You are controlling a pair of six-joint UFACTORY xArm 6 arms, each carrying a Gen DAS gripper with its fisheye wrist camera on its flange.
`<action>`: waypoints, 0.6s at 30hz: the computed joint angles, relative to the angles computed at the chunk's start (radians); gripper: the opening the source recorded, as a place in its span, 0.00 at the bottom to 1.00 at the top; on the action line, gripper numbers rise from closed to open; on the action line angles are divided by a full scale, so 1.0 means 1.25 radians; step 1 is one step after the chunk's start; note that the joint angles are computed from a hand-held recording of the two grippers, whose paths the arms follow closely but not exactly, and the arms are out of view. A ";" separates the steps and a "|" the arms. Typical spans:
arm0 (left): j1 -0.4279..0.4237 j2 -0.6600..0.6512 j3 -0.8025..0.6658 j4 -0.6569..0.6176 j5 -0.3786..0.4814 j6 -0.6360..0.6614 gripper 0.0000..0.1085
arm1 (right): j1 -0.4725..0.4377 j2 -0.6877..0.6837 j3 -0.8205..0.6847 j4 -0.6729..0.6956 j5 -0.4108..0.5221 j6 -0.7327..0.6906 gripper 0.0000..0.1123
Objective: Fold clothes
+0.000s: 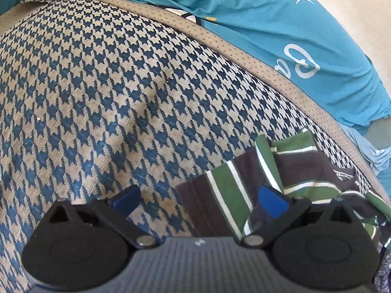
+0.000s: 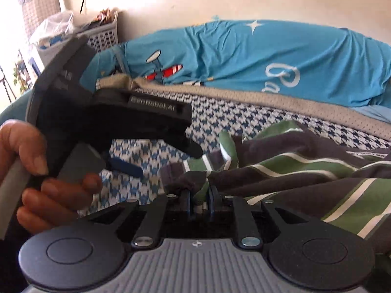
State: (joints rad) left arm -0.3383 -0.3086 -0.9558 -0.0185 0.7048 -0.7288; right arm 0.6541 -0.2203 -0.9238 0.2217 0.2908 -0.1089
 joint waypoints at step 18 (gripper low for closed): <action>-0.114 0.081 -0.073 0.327 -0.038 -0.114 0.95 | -0.028 -0.132 0.044 0.252 0.095 -0.438 0.50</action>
